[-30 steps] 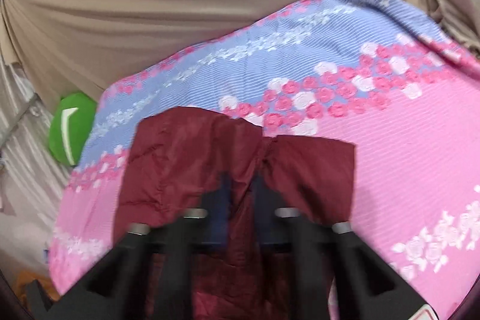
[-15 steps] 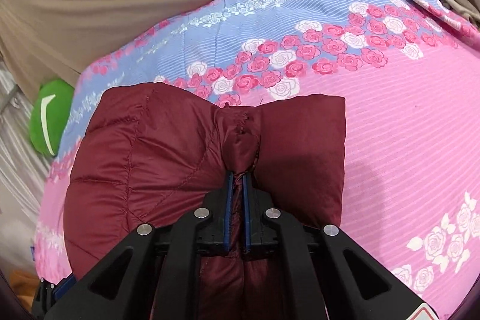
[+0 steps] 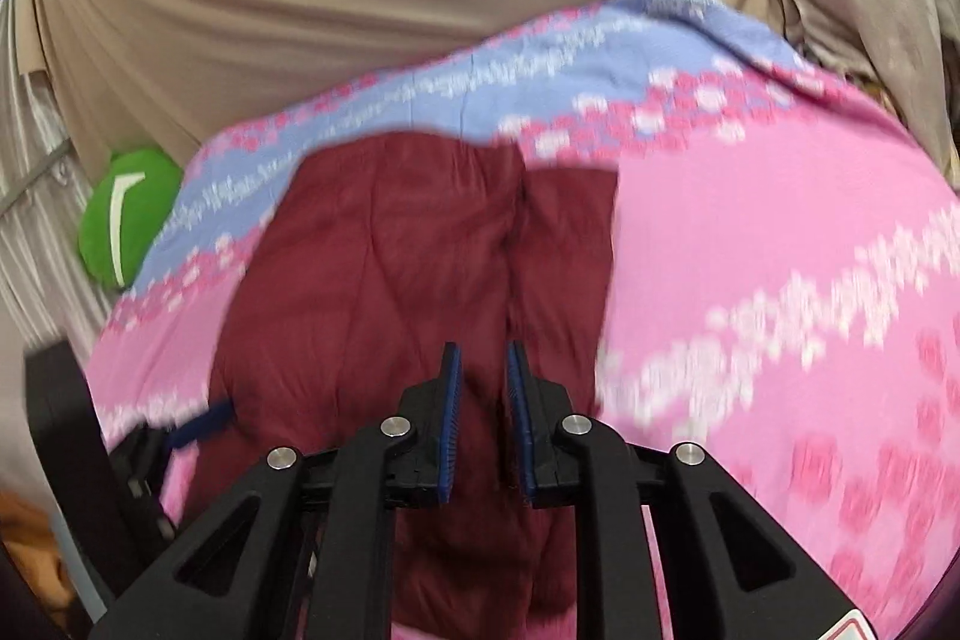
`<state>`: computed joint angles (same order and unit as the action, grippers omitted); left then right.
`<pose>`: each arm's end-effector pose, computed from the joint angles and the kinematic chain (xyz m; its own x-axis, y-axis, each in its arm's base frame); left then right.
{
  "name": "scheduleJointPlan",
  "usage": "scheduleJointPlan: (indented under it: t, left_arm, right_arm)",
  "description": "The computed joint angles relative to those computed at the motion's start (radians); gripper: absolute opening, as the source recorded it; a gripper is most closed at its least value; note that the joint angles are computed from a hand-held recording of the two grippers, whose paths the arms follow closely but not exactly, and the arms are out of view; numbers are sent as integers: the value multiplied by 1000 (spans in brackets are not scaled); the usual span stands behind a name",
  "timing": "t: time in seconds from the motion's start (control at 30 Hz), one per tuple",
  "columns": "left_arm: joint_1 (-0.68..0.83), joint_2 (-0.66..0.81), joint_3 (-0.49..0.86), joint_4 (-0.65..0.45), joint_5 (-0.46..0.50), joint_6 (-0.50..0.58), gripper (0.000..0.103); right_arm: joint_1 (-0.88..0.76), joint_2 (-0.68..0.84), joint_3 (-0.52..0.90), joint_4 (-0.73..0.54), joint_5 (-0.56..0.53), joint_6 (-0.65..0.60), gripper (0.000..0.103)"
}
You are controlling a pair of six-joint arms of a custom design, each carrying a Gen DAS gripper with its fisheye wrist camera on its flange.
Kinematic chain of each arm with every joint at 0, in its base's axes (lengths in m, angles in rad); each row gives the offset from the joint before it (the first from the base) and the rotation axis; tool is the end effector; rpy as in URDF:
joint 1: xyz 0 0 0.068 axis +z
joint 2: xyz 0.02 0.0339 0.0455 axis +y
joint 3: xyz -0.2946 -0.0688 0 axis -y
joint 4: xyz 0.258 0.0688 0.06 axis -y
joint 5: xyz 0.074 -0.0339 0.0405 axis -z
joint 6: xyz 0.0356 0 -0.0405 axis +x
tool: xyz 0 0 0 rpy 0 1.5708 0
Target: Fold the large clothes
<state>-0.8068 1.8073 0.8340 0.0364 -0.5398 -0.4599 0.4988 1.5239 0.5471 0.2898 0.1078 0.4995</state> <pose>0.2524 -0.2370 0.1361 -0.6809 0.1604 -0.7146 0.1189 0.9870 0.1082 0.2520 0.1329 0.1582 -0.6817 0.1709 -0.7114 -0.0866 0.9466 0.3104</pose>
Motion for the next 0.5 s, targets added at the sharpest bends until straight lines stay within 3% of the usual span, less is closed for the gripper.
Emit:
scheduleJointPlan:
  t: [0.33,0.47,0.5]
  left_arm:
    - [-6,6,9,-14,-13,0,92]
    - [43,-99,-62,28,95,-19,92]
    - [78,-149,-93,40,136,-23,92]
  right_arm:
    - [10,240,7,140,17,1,12]
    - [-14,185,-16,118,-31,16,17]
    - [-25,149,-35,116,-48,26,23]
